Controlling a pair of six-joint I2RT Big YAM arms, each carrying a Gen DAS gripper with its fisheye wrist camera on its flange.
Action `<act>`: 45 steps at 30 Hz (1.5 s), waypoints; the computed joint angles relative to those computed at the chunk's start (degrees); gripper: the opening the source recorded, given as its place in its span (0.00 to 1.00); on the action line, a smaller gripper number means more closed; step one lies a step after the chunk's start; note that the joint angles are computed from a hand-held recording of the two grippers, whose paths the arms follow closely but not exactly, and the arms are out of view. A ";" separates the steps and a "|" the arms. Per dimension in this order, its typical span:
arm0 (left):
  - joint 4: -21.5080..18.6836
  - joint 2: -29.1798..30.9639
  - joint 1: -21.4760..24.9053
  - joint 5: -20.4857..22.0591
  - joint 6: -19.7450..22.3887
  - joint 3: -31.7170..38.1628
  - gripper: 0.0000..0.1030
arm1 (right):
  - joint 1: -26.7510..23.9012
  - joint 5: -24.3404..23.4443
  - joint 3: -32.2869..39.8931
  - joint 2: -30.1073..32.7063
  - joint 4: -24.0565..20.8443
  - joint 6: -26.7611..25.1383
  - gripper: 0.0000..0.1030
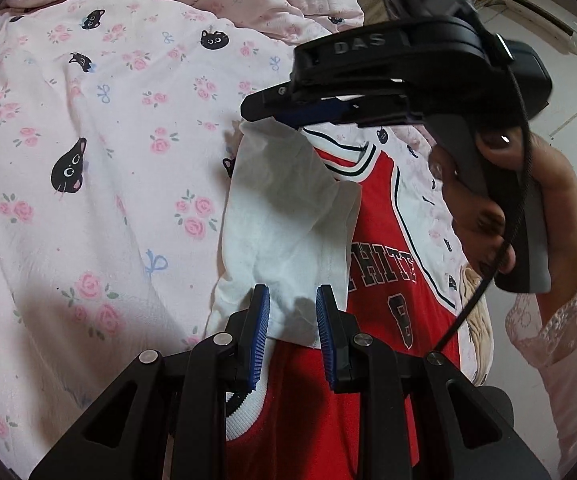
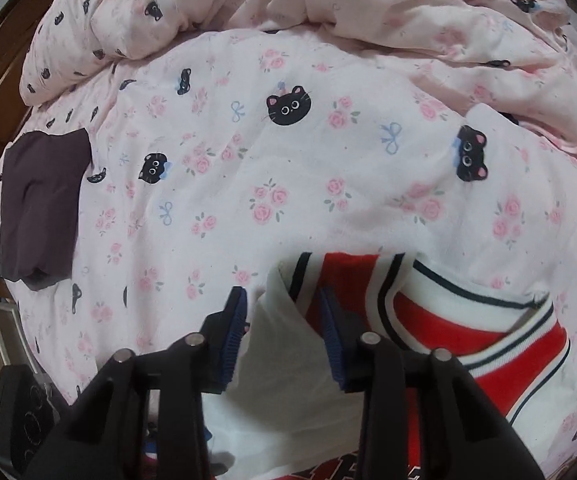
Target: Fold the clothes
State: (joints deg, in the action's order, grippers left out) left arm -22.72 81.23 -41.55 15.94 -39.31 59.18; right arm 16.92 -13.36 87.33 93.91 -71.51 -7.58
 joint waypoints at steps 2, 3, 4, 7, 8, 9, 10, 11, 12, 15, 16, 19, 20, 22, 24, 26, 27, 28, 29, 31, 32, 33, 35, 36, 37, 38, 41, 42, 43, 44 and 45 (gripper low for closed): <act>-0.07 0.68 0.05 0.06 -0.07 0.63 0.20 | 0.14 0.03 0.79 0.73 -0.65 0.11 0.08; -0.16 0.81 0.01 0.02 -0.13 0.83 0.20 | 0.14 -0.03 1.09 1.00 -0.86 0.18 0.08; -0.19 0.83 0.01 0.04 -0.23 0.87 0.20 | 0.16 0.11 1.35 1.25 -0.99 0.27 0.07; -0.43 0.71 0.13 0.16 -0.06 0.89 0.20 | -0.05 -0.09 1.87 1.57 -0.67 1.03 0.05; -0.53 0.66 0.18 0.24 0.06 0.90 0.20 | -0.29 -0.46 1.90 1.49 -0.25 1.50 0.05; -0.84 0.63 0.18 0.20 0.19 0.92 0.20 | -0.58 -0.81 1.82 1.38 0.34 2.01 0.05; -1.18 0.60 0.16 0.15 0.32 0.96 0.20 | -0.85 -1.00 1.66 1.28 1.08 2.51 0.02; -1.23 0.65 0.15 -0.01 0.37 0.89 0.20 | -1.12 -1.19 1.52 1.19 1.81 3.01 0.01; -1.35 0.66 0.19 -0.02 0.38 0.86 0.20 | -1.41 -1.70 1.49 1.40 2.08 3.34 0.02; -1.59 0.85 0.18 0.10 0.40 0.93 0.20 | -2.23 -3.44 1.00 1.83 2.42 3.57 0.02; -1.54 0.79 0.21 0.19 0.37 0.87 0.20 | -2.47 -3.78 0.59 1.60 2.83 3.55 0.03; -1.56 0.54 0.25 0.35 0.49 0.71 0.20 | -3.93 -5.18 -1.56 -1.03 5.78 4.23 0.05; -1.65 0.49 0.23 0.35 0.60 0.75 0.20 | -4.85 -6.68 -2.24 -2.18 6.38 4.00 0.06; -1.87 0.24 0.13 0.16 0.92 0.72 0.20 | -6.19 -9.29 -3.35 -4.14 6.02 1.86 0.06; -2.09 -0.02 0.02 -0.05 1.24 0.68 0.20 | -7.15 -12.22 -3.86 -5.34 3.10 -2.12 0.06; -2.35 -0.05 -0.07 -0.28 1.42 0.83 0.20 | -7.22 -13.05 -4.55 -6.11 -0.78 -6.47 0.06; -2.39 0.00 -0.09 -0.35 1.41 0.90 0.20 | -6.92 -12.50 -5.23 -6.55 -2.44 -8.55 0.06; -2.41 0.09 -0.16 -0.48 1.28 1.02 0.20 | -6.53 -11.68 -5.82 -6.89 -3.61 -10.06 0.06; -2.44 0.10 -0.19 -0.55 1.23 1.07 0.20 | -5.98 -10.03 -6.67 -7.39 -4.14 -11.07 0.06; -2.50 0.07 -0.27 -0.75 1.21 1.14 0.20 | -5.80 -8.61 -8.55 -8.53 -4.21 -11.11 0.08; -2.45 0.02 -0.28 -0.82 1.18 1.09 0.20 | -5.90 -8.40 -9.40 -9.04 -4.16 -10.81 0.14; -2.38 -0.02 -0.29 -0.89 1.15 1.04 0.20 | -6.00 -8.20 -10.23 -9.54 -4.11 -10.50 0.22; -2.24 0.01 -0.30 -0.93 1.23 1.05 0.20 | -6.28 -8.20 -11.67 -10.41 -4.06 -9.90 0.37; -2.16 0.04 -0.30 -0.94 1.27 1.07 0.20 | -6.54 -8.79 -12.05 -10.64 -4.07 -9.59 0.42; -2.06 0.02 -0.29 -0.91 1.37 1.06 0.20 | -6.79 -9.37 -12.43 -10.88 -4.08 -9.28 0.42; -2.04 0.00 -0.28 -0.86 1.45 1.05 0.20 | -7.05 -9.70 -12.76 -11.04 -4.14 -9.06 0.42; -1.94 -0.07 -0.23 -0.72 1.59 0.94 0.20 | -7.79 -10.37 -13.24 -10.92 -4.44 -8.39 0.42; -1.92 -0.13 -0.25 -0.71 1.61 0.89 0.20 | -7.86 -10.86 -13.31 -10.79 -4.41 -7.96 0.42; -1.91 -0.21 -0.27 -0.70 1.62 0.82 0.20 | -7.76 -11.47 -13.39 -10.68 -4.25 -7.41 0.42; -1.89 -0.29 -0.30 -0.70 1.62 0.76 0.20 | -7.66 -12.09 -13.48 -10.57 -4.07 -6.85 0.42; -1.87 -0.37 -0.32 -0.69 1.63 0.69 0.20 | -7.50 -12.36 -13.57 -10.54 -3.82 -6.43 0.41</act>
State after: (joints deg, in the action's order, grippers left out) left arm -24.60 80.86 -41.87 15.24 -37.68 59.87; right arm 9.42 -25.72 73.76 83.37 -75.34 -14.00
